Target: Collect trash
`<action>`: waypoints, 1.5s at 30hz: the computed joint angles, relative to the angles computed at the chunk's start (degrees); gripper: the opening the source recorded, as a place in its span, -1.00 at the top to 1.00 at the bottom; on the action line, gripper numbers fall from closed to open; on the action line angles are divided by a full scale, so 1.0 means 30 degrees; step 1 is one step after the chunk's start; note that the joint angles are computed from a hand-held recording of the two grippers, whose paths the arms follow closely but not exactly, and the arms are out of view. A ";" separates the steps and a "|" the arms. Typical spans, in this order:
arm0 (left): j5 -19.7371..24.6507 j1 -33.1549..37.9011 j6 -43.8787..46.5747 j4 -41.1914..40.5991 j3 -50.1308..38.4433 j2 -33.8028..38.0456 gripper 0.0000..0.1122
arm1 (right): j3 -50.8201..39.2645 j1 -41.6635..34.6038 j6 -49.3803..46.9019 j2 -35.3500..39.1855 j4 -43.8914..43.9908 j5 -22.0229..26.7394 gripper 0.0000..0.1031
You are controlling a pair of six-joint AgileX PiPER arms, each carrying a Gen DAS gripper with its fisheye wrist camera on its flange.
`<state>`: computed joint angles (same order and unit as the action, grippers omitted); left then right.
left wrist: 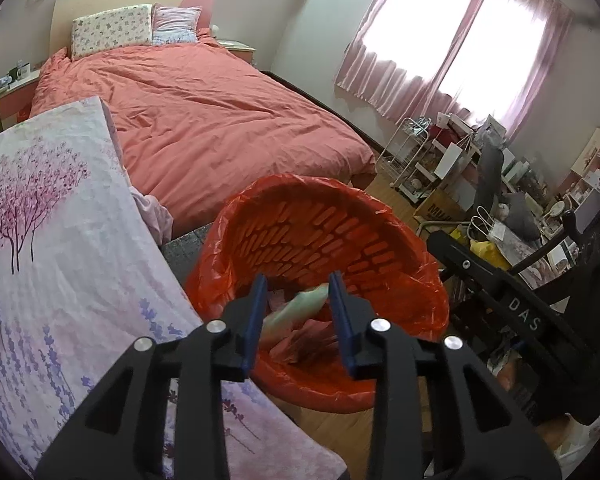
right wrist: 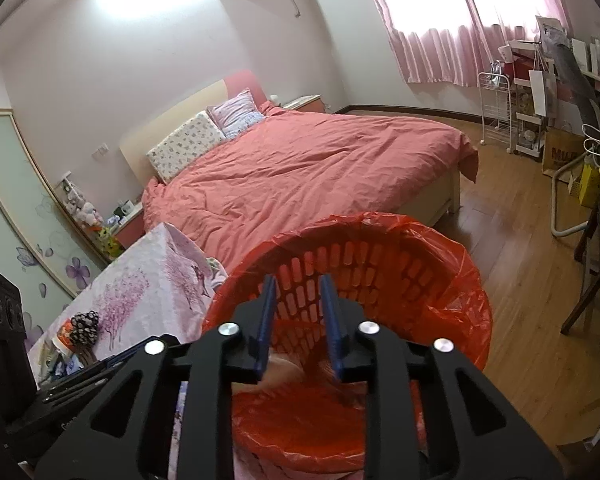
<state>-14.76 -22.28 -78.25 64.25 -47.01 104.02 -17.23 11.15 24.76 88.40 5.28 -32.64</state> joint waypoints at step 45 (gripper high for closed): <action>-0.1544 2.0299 0.1258 0.6780 0.2481 -0.2456 0.02 | -1.1330 1.4246 -1.8780 0.6910 2.0331 0.4588 0.46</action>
